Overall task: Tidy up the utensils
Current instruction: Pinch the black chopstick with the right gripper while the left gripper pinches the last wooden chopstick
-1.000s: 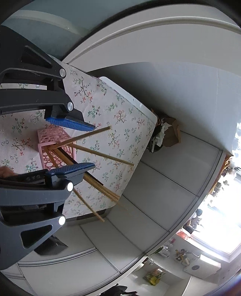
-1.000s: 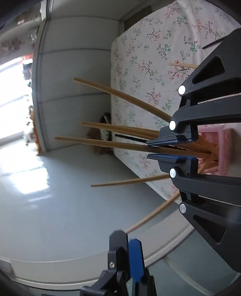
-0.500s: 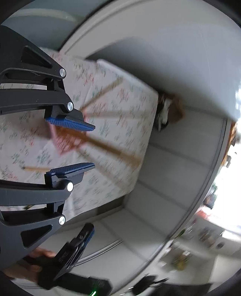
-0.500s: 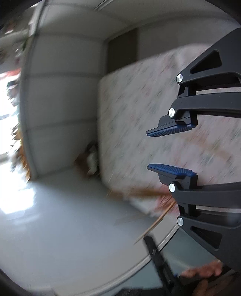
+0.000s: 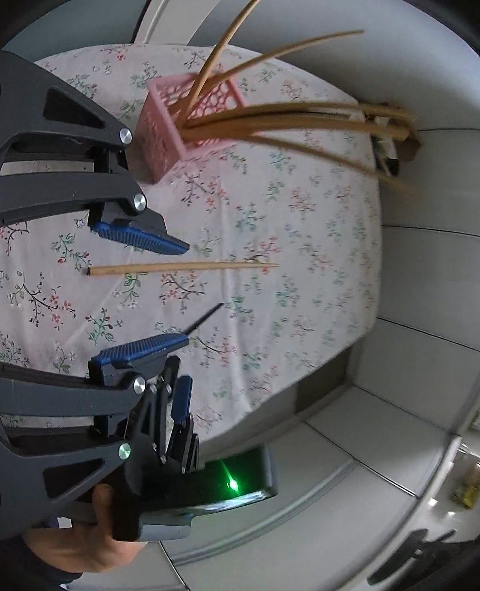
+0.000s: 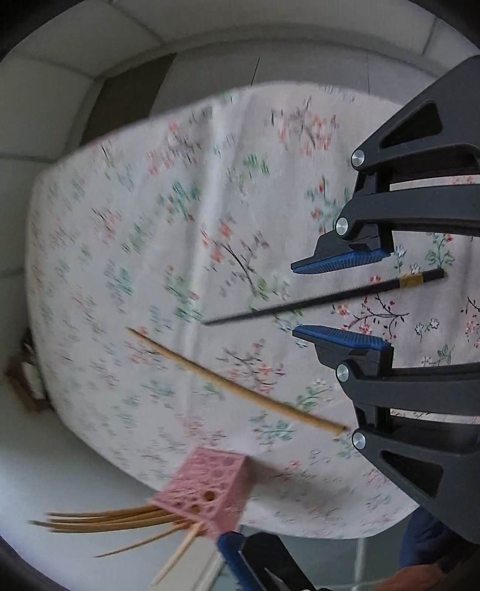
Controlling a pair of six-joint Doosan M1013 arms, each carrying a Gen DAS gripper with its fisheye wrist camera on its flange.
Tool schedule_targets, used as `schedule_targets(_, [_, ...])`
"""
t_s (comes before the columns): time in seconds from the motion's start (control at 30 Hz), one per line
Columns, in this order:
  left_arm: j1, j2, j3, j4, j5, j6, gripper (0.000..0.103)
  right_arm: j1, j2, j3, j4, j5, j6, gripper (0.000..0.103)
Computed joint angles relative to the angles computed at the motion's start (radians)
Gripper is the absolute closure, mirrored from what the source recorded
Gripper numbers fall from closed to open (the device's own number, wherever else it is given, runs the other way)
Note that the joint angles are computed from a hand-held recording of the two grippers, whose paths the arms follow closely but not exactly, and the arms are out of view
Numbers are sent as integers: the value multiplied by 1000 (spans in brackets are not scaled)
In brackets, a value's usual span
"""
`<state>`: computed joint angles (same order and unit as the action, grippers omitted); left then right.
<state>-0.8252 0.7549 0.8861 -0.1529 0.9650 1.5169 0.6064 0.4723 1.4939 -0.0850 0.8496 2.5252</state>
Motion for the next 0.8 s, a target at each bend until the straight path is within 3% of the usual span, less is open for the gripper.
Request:
schedule_targets(0.1, [-10, 21, -22, 36, 28, -21, 58, -2, 25, -18, 17, 13, -38, 75])
schedule_targets(0.27, [-14, 31, -21, 75, 30, -63, 55, 0, 57, -54, 10, 67, -50, 94])
schedule_targets(0.37, [-16, 40, -31, 85, 41, -68, 55, -3, 44, -45, 28, 57, -42, 97])
schedule_targets(0.5, [-24, 55, -52, 104, 57, -67, 55, -2, -23, 7, -30, -10, 61, 97])
schedule_targets(0.63, [-36, 103, -115, 139, 103, -65, 56, 14, -74, 41, -129, -22, 173, 97])
schedule_targets(0.8, [-49, 200, -256, 221, 202, -69, 56, 24, -150, 111, -245, -103, 347, 97])
